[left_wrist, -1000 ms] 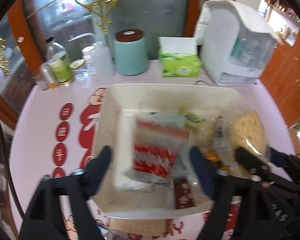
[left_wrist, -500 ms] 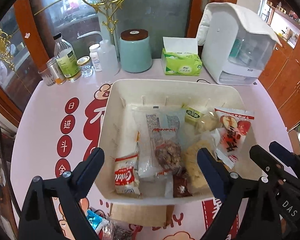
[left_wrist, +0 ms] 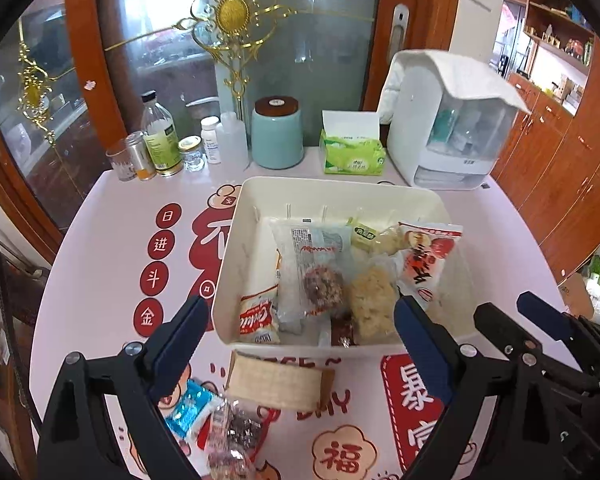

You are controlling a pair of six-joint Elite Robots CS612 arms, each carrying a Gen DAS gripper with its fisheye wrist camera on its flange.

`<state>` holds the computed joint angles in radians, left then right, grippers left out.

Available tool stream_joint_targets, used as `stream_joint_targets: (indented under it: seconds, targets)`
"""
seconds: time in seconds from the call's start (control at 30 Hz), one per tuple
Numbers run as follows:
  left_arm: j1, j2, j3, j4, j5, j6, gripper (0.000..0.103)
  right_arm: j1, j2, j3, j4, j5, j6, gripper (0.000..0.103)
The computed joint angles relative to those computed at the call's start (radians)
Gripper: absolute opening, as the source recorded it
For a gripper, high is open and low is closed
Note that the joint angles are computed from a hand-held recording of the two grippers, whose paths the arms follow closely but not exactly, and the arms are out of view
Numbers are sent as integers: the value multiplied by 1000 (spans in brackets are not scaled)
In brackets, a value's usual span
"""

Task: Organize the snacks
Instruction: 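Move both grippers back toward the wafer and blue packet, then lower both grippers onto the clear snack bags beside the blue packet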

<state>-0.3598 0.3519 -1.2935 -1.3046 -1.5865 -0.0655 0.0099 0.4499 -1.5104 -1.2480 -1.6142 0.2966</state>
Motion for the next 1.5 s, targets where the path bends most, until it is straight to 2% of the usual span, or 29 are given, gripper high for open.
stream_joint_targets:
  seconds: [0.23,0.7,0.87,1.03,1.17,1.5]
  targets:
    - [5,30,-114,40,-25,-48,93,6,15,-74,16,22,-20,61]
    - [-5,120,-300,95,74,-35,94,8,62,-167,55,96,-75,61]
    - [0,160,-341,156,74,-39,94,0,85,-177,95,124,-85,61]
    - [4,198,-364,235,88,-59,94,-3,104,-176,153,140,-86,61]
    - [1,233,-378,270,128,-93,94,1,118,-173,191,151,-93,61]
    - [15,283,-361,299,143,-201,94,26,134,-148,230,182,-132,61]
